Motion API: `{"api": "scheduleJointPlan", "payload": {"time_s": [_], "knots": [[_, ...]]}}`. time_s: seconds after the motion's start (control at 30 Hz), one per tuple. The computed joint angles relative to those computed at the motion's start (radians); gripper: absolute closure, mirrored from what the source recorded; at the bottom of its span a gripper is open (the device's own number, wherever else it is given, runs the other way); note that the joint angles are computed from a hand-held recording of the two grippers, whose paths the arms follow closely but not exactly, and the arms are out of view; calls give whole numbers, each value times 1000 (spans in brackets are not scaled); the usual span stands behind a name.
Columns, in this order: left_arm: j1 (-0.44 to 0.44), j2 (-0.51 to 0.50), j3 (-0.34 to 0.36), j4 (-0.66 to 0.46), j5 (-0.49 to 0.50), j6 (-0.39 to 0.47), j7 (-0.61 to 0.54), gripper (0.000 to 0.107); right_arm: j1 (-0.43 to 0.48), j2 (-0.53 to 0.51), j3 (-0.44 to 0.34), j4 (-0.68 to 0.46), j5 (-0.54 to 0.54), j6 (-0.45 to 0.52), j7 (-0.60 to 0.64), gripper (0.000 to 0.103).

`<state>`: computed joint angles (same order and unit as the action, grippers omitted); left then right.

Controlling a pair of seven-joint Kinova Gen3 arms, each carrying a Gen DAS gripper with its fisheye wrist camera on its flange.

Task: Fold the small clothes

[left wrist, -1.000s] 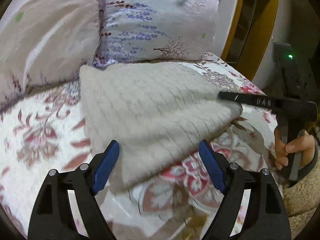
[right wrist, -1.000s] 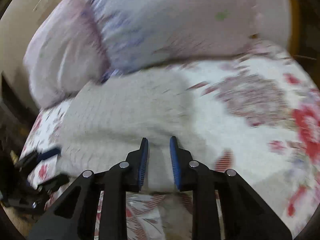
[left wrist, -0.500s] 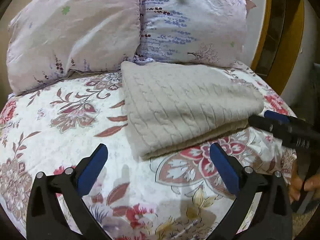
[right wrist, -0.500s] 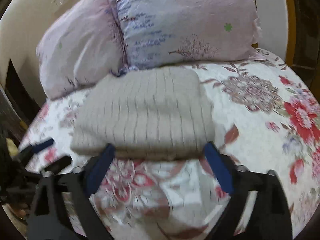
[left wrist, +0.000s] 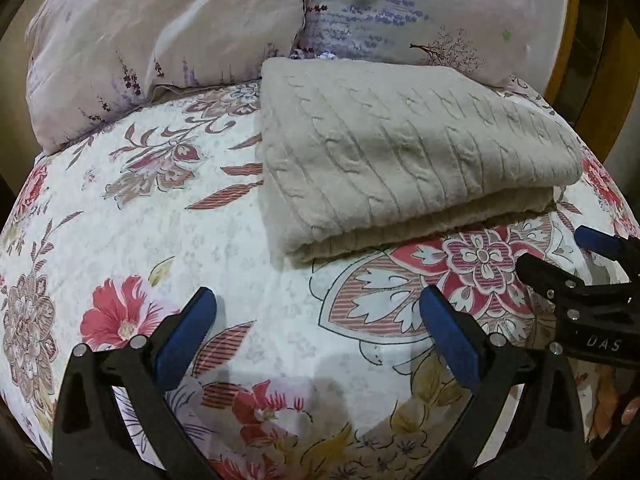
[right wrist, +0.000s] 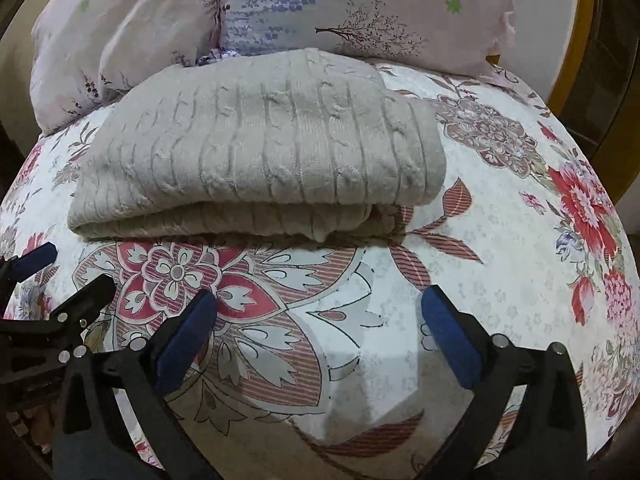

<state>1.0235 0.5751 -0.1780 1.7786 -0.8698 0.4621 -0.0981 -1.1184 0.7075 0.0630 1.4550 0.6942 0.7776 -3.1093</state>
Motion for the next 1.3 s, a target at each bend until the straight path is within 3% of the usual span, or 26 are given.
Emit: {"api": "scheduleJointPlan", "payload": {"time_s": [1.3], "knots": [[3, -2, -10, 6, 12, -18, -10, 6, -1, -1, -2, 2, 8, 4, -9, 1]]}}
